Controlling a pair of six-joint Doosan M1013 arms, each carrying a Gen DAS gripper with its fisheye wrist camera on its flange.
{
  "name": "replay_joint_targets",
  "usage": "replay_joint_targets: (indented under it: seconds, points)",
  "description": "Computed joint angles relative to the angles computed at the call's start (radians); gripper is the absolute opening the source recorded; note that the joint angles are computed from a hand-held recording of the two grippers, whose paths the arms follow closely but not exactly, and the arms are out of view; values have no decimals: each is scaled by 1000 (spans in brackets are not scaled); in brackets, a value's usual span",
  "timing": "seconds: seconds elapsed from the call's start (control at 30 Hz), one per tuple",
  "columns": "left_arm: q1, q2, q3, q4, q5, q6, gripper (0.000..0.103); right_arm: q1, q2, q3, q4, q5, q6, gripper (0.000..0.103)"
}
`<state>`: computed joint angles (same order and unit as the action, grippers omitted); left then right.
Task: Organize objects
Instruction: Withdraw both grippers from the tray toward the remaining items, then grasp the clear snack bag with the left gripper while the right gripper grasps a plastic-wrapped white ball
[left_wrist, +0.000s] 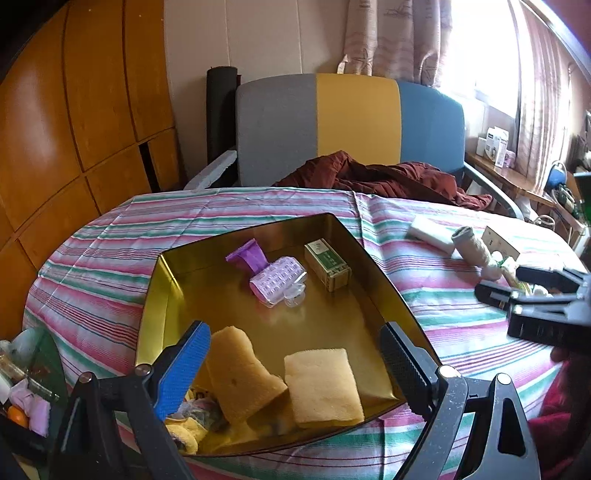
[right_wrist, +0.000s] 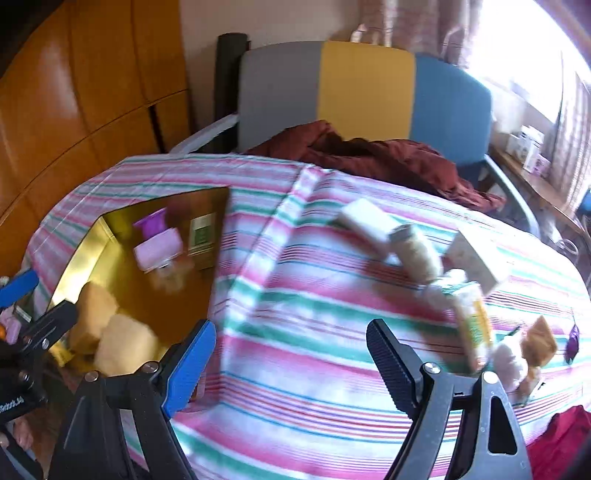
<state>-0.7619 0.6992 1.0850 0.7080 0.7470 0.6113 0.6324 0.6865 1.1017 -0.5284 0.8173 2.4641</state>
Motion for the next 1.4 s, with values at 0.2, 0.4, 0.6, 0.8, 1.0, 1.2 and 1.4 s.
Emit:
replay_joint_targets:
  seconds: [0.2,0.4,0.6,0.8,1.0,1.2,1.4]
  points:
    - [-10,10,-18,-17,10,44,93,-25,-29,41,-72,39,43,85]
    - [-19,21,-40,-35,19,90,93,-56,-61,91,-158,82,92,85]
    - [-32,43,-82,-55,31,153,94,-101,-87,158,-248,114,214,85]
    - [-48,71,-136,-75,51,229,94,-144,-117,232,-191,51,330,85]
    - [-60,106,-200,-111,67,312,94,-155,-137,259,-166,8,362,85]
    - [-70,142,-261,-151,81,394,94,-161,-139,262,-152,6,375,85]
    - [-73,180,-325,-209,103,469,94,-166,-143,266,-152,13,404,85]
